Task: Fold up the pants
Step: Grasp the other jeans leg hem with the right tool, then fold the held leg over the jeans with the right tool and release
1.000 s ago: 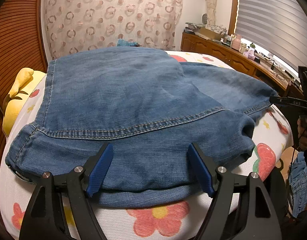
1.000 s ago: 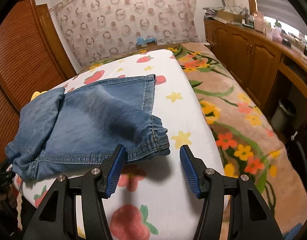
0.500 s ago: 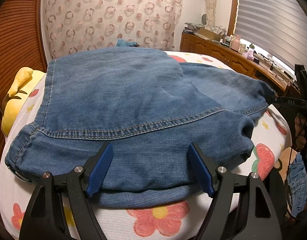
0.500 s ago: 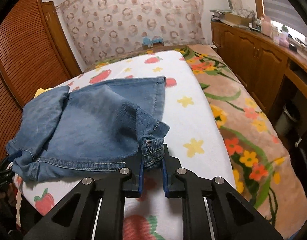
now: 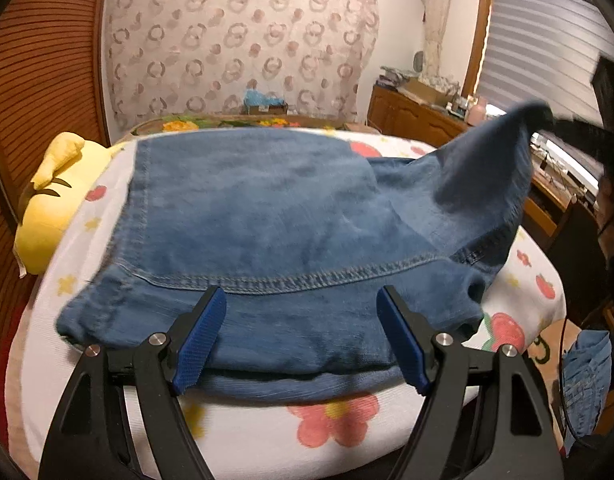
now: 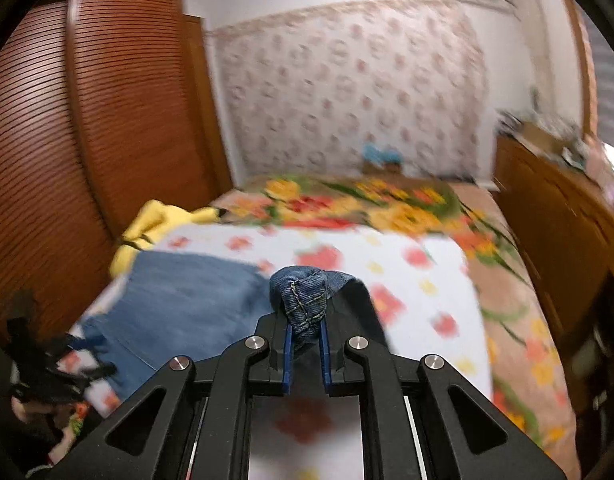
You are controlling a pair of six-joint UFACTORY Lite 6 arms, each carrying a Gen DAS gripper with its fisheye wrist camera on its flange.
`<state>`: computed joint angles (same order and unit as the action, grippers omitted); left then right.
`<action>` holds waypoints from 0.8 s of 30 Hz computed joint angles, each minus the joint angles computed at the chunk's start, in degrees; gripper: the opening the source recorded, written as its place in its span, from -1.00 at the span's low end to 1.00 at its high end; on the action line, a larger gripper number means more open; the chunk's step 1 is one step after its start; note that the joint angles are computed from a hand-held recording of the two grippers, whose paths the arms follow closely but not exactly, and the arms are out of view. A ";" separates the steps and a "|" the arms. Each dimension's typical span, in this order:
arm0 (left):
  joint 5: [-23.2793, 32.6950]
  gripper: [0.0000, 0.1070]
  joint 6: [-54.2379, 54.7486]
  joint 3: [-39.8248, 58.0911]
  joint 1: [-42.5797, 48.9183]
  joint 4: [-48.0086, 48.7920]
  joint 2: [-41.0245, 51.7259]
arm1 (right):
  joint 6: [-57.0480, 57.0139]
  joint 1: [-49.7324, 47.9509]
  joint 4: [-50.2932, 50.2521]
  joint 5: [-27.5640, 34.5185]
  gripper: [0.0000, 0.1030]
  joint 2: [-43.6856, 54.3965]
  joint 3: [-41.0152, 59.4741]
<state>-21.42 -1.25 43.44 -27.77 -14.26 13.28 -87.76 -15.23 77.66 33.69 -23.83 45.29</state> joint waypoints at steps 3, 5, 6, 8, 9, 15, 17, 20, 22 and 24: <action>-0.26 0.46 0.28 -2.85 0.79 -0.06 -3.87 | 6.69 11.49 -4.73 -4.80 -0.80 -0.64 4.40; -0.10 0.46 0.16 -5.02 1.78 0.39 -6.99 | 11.74 19.79 -8.96 -8.30 -0.80 0.62 7.58; -0.04 0.46 -0.34 -5.80 2.32 1.20 -8.03 | 14.38 24.19 -11.39 -10.03 -0.80 1.96 9.39; 0.01 0.46 -0.79 -7.94 3.29 2.03 -10.86 | 19.41 31.41 -16.16 -12.78 -0.80 5.20 12.51; 0.13 0.46 -1.15 -8.75 3.82 2.60 -12.03 | 21.93 34.57 -18.43 -13.50 -0.80 7.29 14.11; -0.11 0.46 -5.62 -11.43 7.50 8.07 -14.52 | 30.47 41.44 -23.83 -12.89 -0.72 21.61 21.73; -0.46 0.46 -7.42 -11.39 8.48 10.16 -13.80 | 31.94 40.66 -25.02 -11.61 -0.64 24.94 23.69; -0.91 0.46 -9.71 -10.68 9.96 12.41 -11.75 | 40.07 41.37 -32.93 -12.94 -0.35 26.73 25.41; -1.33 0.46 -12.10 -10.14 10.70 14.60 -10.50 | 42.16 41.10 -34.48 -13.03 -0.29 27.31 26.84; -1.45 0.46 -13.63 -9.47 11.10 16.22 -9.56 | 43.70 40.17 -35.66 -12.28 -0.26 27.53 28.39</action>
